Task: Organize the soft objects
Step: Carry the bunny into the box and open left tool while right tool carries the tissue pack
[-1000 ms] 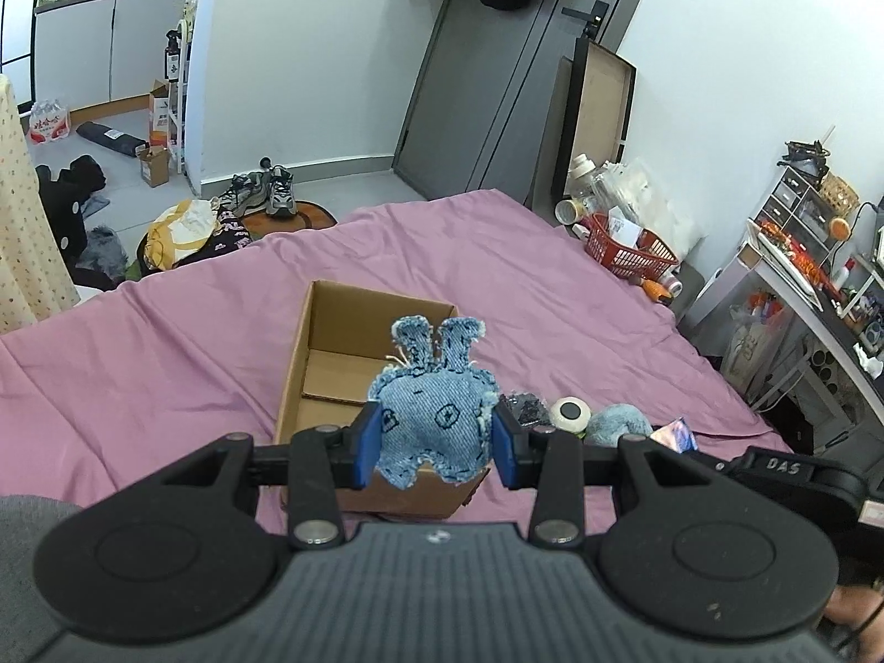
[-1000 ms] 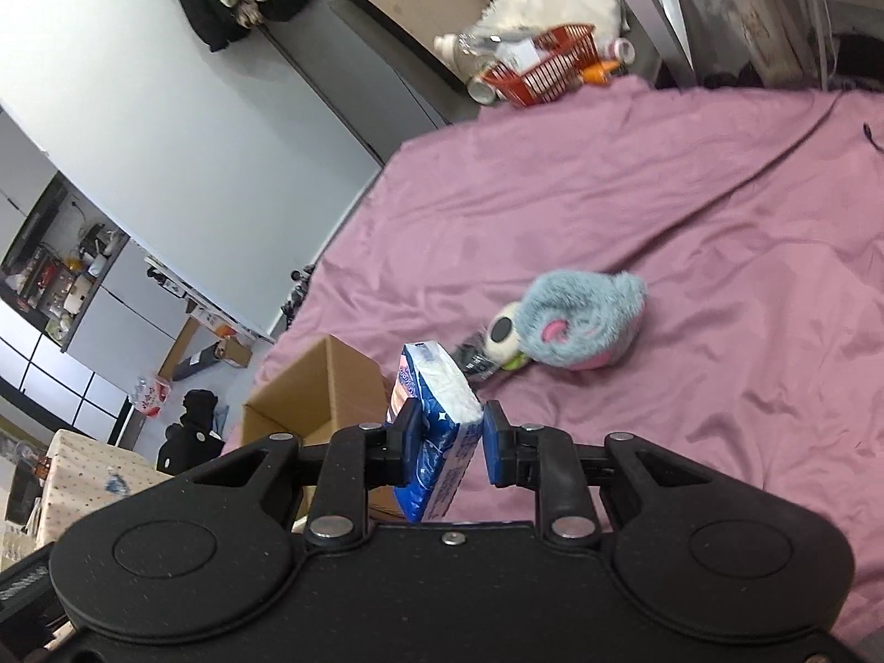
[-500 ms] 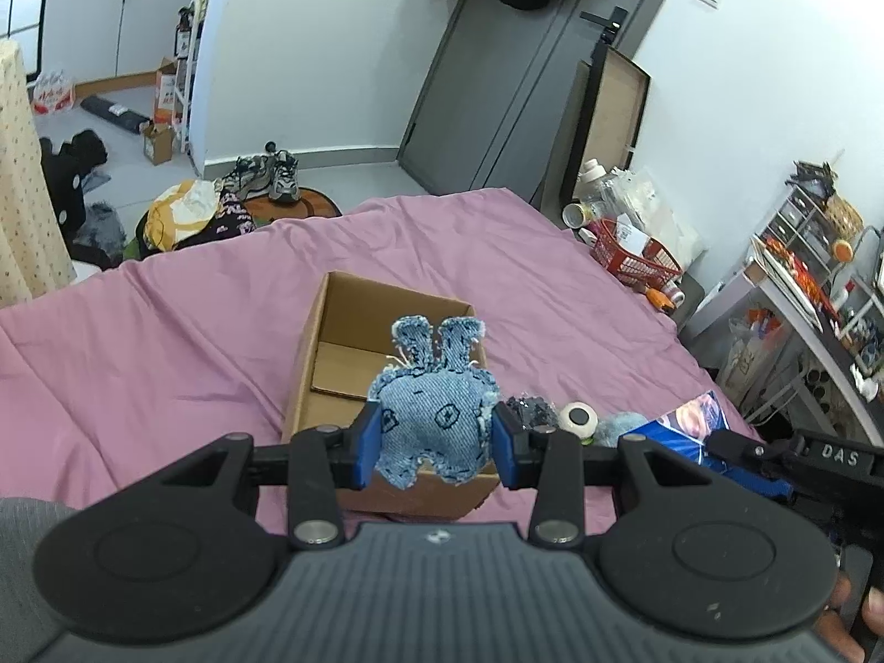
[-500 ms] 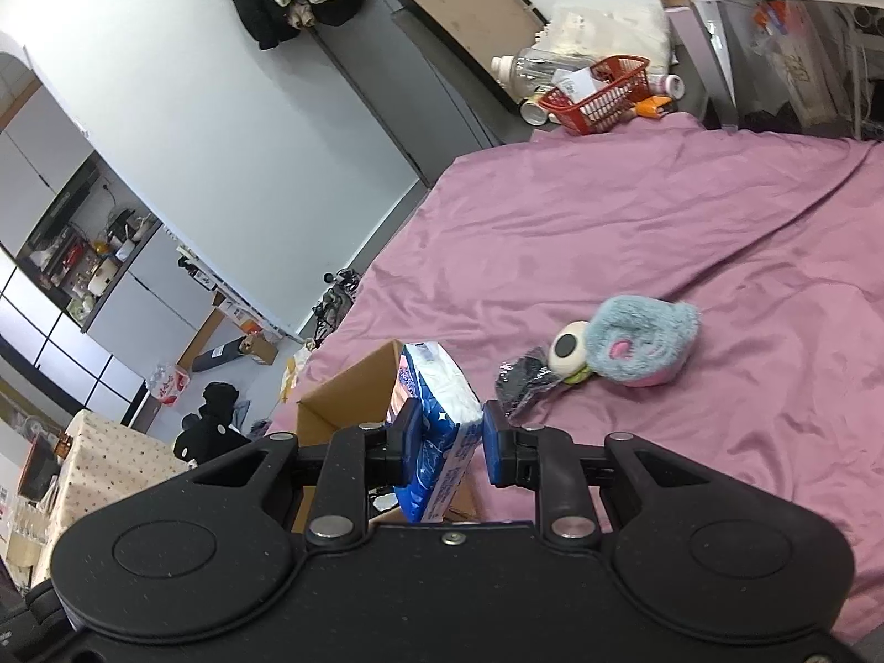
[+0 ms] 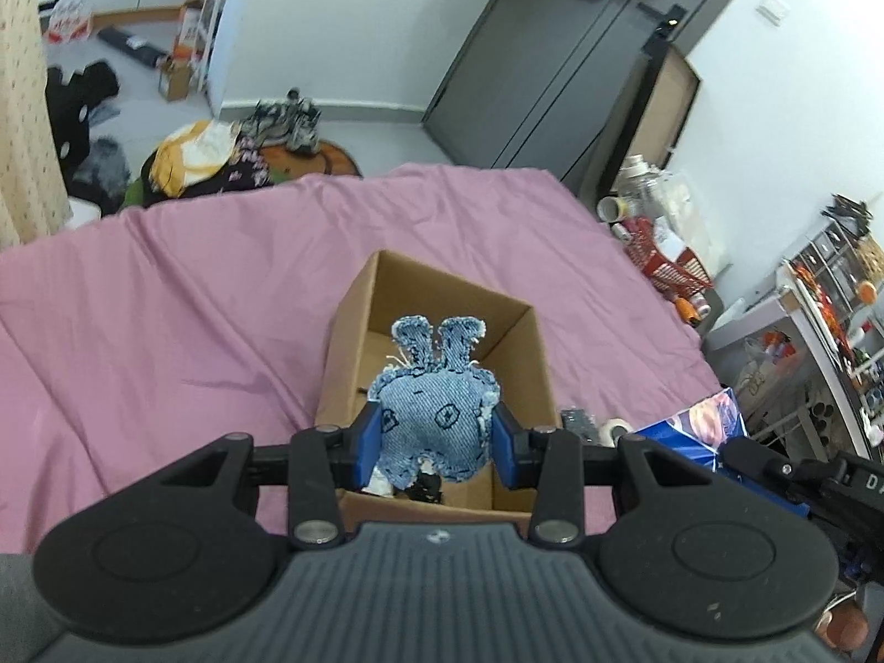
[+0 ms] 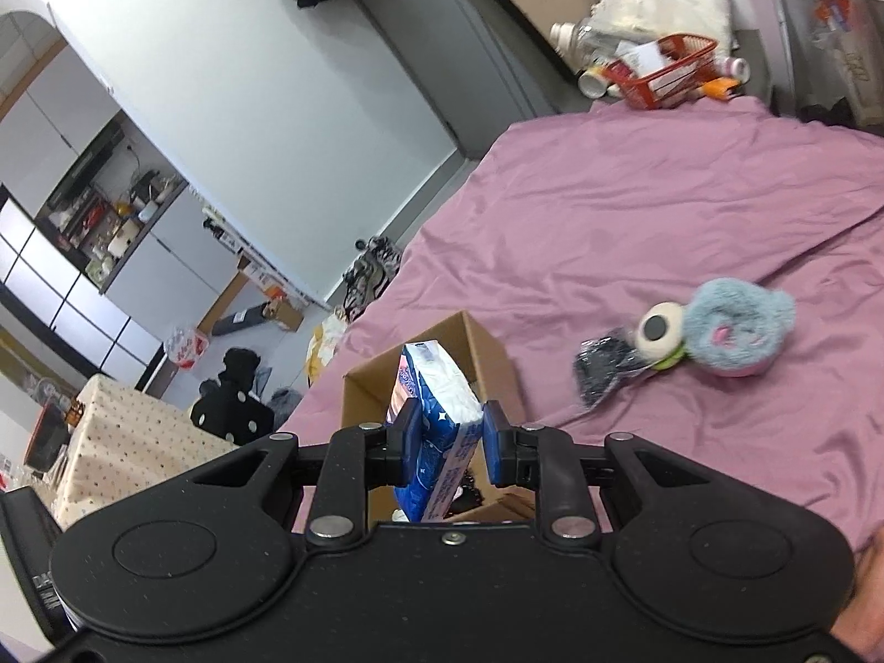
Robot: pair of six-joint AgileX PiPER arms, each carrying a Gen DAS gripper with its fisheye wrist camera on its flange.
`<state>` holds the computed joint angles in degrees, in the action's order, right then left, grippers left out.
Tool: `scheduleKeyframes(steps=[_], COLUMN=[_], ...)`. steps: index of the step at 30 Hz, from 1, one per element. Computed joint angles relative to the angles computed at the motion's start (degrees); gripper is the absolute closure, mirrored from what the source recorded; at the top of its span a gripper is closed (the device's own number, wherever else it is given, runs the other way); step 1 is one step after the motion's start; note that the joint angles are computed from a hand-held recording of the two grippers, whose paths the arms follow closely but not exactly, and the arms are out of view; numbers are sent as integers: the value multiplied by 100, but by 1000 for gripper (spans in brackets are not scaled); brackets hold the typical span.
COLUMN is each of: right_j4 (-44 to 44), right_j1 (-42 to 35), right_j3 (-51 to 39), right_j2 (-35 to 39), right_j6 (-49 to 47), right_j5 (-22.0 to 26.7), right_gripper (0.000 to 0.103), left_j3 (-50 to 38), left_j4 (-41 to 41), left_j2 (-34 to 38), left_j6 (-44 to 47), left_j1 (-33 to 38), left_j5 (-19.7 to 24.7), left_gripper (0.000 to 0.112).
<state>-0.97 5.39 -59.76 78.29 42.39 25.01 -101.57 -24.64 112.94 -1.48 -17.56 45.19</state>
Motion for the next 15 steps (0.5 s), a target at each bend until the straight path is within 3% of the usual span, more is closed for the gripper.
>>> scheduleKeyframes(steps=[8, 15], right_j4=[-332, -595], right_j1=[256, 340], right_j3=[-600, -994], right_j2=[769, 1212], right_j6=[271, 363], right_j5=[89, 345], right_gripper=[80, 80], left_j3=[-1028, -2462], left_j4=[99, 382], left_j2=[898, 1811], left_j6=[-214, -625], left_j1=[21, -87], left_j5=[496, 1208], left_gripper=[72, 70])
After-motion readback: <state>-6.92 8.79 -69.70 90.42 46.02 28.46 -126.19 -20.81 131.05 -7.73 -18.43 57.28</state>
